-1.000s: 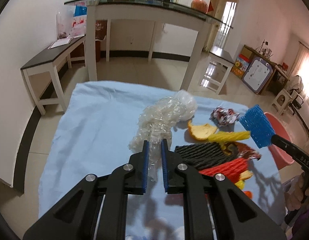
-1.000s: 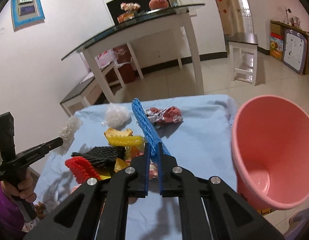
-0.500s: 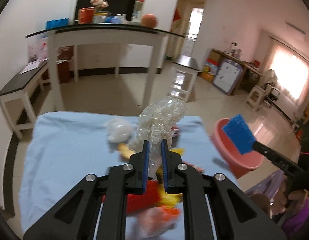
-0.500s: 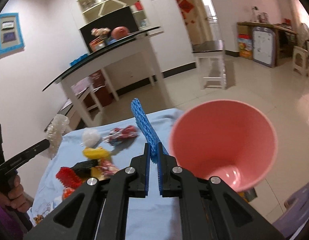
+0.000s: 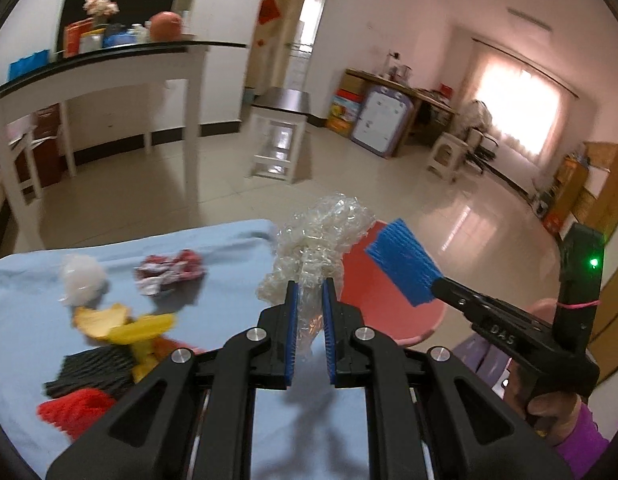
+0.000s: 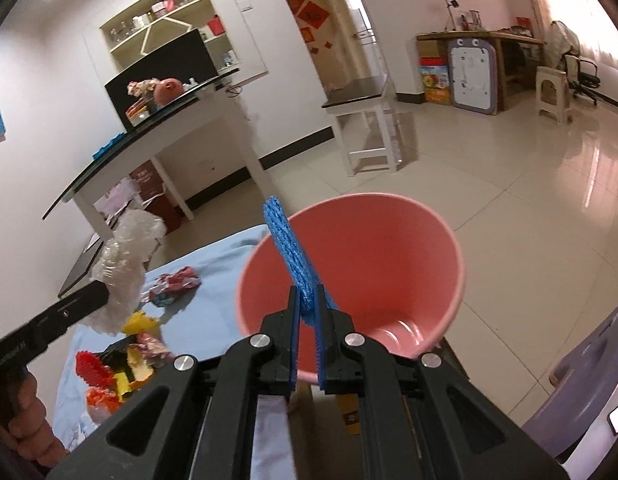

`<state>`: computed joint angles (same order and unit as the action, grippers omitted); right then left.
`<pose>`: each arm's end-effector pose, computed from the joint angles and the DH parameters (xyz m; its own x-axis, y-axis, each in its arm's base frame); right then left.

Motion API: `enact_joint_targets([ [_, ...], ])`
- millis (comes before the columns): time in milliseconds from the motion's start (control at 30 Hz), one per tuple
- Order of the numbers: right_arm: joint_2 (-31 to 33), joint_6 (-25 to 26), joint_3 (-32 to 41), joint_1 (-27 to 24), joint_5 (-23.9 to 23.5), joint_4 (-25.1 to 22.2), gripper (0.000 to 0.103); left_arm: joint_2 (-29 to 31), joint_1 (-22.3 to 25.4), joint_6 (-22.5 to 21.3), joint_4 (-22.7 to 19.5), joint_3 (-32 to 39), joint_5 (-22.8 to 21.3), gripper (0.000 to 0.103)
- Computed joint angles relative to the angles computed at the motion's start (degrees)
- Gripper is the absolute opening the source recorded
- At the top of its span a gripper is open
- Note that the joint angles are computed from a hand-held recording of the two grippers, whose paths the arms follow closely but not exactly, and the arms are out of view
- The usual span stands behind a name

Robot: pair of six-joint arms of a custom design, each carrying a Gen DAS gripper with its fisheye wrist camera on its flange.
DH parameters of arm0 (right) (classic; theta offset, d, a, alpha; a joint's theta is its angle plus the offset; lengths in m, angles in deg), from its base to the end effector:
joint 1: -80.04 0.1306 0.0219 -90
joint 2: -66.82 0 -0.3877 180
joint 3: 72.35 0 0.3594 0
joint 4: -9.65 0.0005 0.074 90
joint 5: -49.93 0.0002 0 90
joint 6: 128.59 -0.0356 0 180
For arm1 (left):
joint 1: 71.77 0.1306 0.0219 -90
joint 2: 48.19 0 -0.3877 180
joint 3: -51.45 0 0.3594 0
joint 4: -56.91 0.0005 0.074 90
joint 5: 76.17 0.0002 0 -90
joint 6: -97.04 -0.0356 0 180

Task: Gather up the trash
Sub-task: 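Carry both items over the pink bucket and open both grippers to drop them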

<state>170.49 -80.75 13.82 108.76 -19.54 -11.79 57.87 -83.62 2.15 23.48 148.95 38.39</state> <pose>0.4795 0.2479 0.3316 -0.5501 0.4153 -0.7245 0.2137 0.9087 0.3587 0.5483 -0.1307 0.3784 -0.6107 0.2074 -0.7643 0.5432 0.8120 -0.2137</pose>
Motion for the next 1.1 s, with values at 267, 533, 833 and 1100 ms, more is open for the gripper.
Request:
enact_joint_targets([
  [267,0.45,-1.15,-1.07,-2.02,-0.38,-0.49,0.006,5.78,-4.51,-1.01,-4.20,5.25,-1.66,0.011],
  [533,2.71,-1.67,0.41,-3.74,-0.88,-2.19,0.007,11.05,-6.96,-0.04,-6.38,9.57,-1.69,0.012],
  [833,4.74,-1.73,2.70,-3.58,1.52,-4.02,0.037,14.29,-6.84,1.63,-8.07,13.24,-1.51,0.029],
  [1100,4.56,-1.07,2.91,-2.55,2.16,-4.32,0.038,13.02,-6.04,2.18,-7.44,12.11,-0.25,0.033],
])
